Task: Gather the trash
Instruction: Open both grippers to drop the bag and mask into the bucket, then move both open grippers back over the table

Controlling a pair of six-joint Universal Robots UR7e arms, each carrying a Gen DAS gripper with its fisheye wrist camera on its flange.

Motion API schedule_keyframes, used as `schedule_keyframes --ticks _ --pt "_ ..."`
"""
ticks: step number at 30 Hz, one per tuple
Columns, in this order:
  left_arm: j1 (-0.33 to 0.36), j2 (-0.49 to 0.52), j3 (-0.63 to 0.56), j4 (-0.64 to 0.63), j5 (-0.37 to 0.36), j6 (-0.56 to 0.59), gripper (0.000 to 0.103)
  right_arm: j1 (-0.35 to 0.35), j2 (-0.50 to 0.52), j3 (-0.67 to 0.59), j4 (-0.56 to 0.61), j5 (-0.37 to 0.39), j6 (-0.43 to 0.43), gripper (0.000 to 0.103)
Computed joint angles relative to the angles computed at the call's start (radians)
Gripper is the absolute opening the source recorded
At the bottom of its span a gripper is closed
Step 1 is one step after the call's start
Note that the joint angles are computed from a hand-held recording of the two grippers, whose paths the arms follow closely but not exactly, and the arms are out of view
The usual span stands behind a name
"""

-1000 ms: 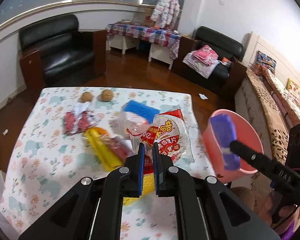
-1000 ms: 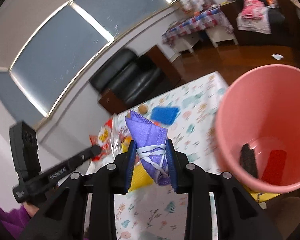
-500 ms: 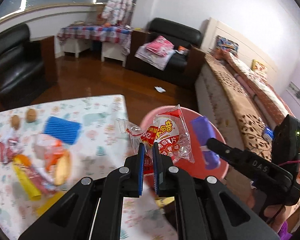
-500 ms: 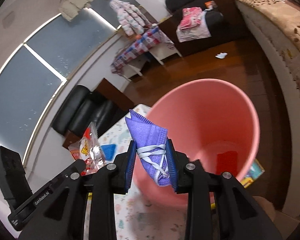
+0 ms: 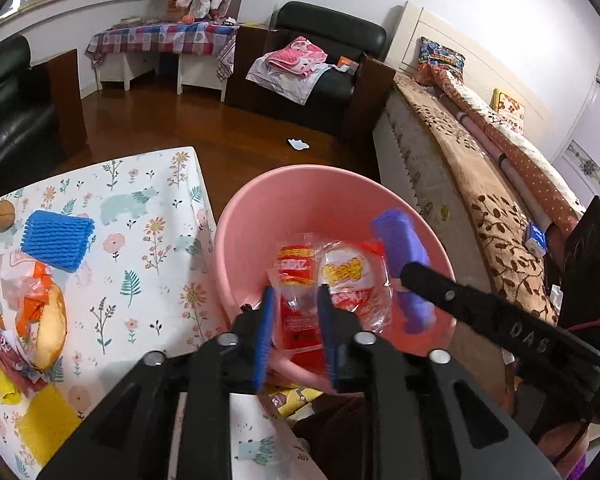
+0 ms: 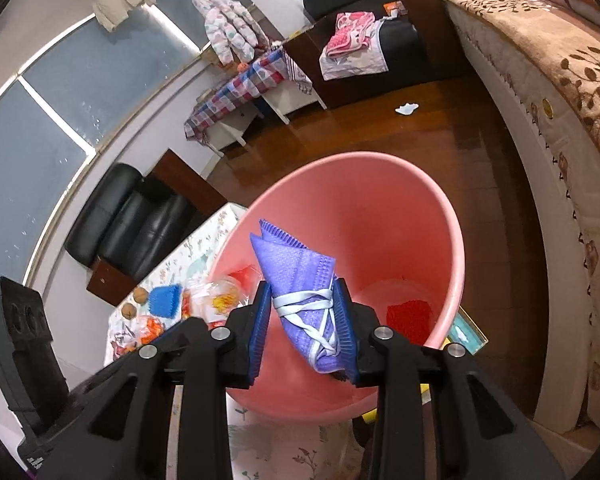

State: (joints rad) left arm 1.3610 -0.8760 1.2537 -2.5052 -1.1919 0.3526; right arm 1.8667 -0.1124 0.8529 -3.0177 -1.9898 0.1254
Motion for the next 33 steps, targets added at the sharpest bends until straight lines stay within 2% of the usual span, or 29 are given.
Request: schedule_keyframes --ticks 3,14,24,33 --pt "-0.001 -0.001 0.004 -0.024 0.009 0.001 0.034 0.007 0.002 -0.004 0.006 -0.023 -0.013 0.034" --pt "-0.001 -0.065 0.07 -0.097 0.005 0.012 0.035 0.046 0.007 0.003 -0.036 -0.087 -0.105 0.036" --pt "-0.018 -0.123 0.131 -0.173 0.092 0.023 0.042 0.092 0.016 0.002 -0.066 -0.128 -0.174 0.036" --pt "-0.013 -0.188 0.193 -0.226 0.16 0.019 0.046 0.139 0.049 -0.022 -0.044 -0.1 -0.204 0.035"
